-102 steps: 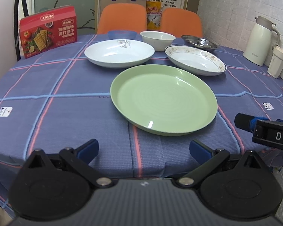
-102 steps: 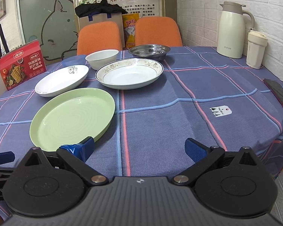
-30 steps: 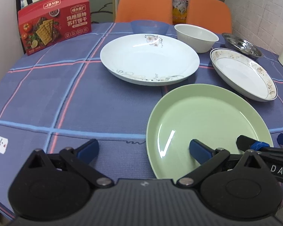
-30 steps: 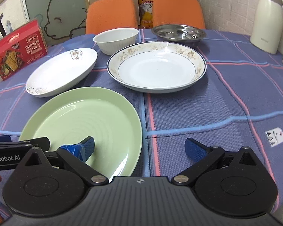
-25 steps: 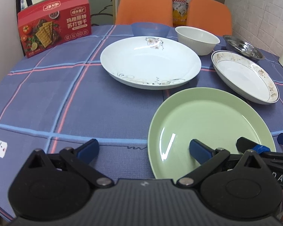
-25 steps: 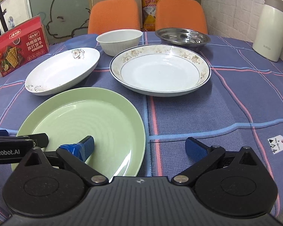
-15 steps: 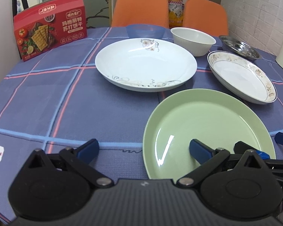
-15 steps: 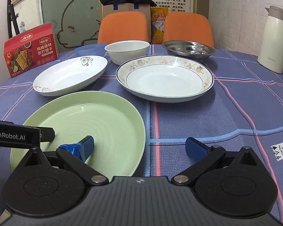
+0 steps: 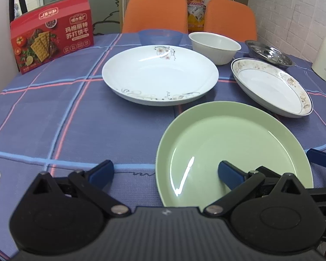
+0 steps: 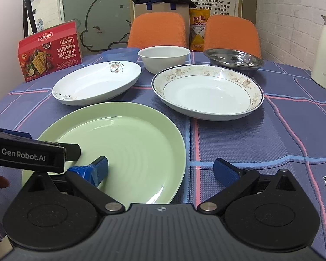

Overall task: Organize plates and bowls
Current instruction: 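Move both grippers to the light-green plate rim and close on it, then lift the light-green plate with both grippers and carry it aside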

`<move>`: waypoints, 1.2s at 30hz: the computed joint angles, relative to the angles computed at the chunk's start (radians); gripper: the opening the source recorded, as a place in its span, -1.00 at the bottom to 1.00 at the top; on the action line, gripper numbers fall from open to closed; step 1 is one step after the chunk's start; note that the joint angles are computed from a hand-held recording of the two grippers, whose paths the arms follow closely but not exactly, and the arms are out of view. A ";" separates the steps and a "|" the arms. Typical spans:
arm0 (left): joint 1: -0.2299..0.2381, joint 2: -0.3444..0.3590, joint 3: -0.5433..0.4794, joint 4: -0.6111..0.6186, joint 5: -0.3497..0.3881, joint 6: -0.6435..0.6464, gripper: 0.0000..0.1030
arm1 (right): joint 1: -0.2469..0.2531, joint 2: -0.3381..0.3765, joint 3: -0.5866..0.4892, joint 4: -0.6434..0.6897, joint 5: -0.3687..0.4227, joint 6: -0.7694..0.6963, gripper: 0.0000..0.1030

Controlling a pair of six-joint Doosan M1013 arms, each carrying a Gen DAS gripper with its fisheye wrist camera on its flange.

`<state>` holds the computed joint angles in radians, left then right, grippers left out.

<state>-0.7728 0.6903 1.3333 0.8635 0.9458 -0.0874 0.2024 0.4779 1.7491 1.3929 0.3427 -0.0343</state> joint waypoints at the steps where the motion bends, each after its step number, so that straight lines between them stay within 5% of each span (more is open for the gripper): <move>1: 0.000 -0.001 0.003 0.003 -0.004 -0.003 0.96 | 0.002 -0.002 -0.001 -0.032 -0.004 0.035 0.75; 5: -0.005 -0.009 0.023 0.044 -0.034 -0.006 0.73 | -0.011 0.002 0.012 0.104 0.050 -0.134 0.68; 6: -0.008 -0.013 0.032 0.066 -0.056 -0.015 0.54 | -0.015 0.004 0.016 0.141 0.071 -0.181 0.63; 7: -0.010 -0.018 0.039 0.087 -0.077 -0.019 0.08 | -0.018 0.006 0.016 0.152 0.092 -0.198 0.56; 9: -0.013 -0.011 0.020 0.070 -0.060 0.006 -0.03 | -0.015 0.003 0.016 0.144 0.104 -0.196 0.31; 12: -0.005 -0.018 0.023 0.047 -0.077 0.001 -0.23 | -0.020 0.001 0.014 0.130 0.115 -0.147 0.24; 24: 0.001 -0.024 0.038 0.055 -0.100 -0.024 -0.24 | -0.020 0.011 -0.001 0.129 0.137 -0.092 0.23; 27: -0.004 -0.017 0.034 0.074 -0.061 -0.033 0.16 | -0.025 0.013 0.004 0.160 0.150 -0.132 0.25; 31: -0.007 -0.021 0.054 0.119 -0.081 -0.068 0.15 | -0.011 0.004 0.032 0.267 0.104 -0.284 0.30; 36: -0.011 -0.014 0.037 0.117 -0.080 -0.061 -0.14 | 0.021 -0.006 0.062 0.473 0.022 -0.436 0.36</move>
<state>-0.7838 0.6766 1.3699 0.9807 0.8662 -0.1482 0.2232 0.4720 1.8111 1.8654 0.3645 -0.4698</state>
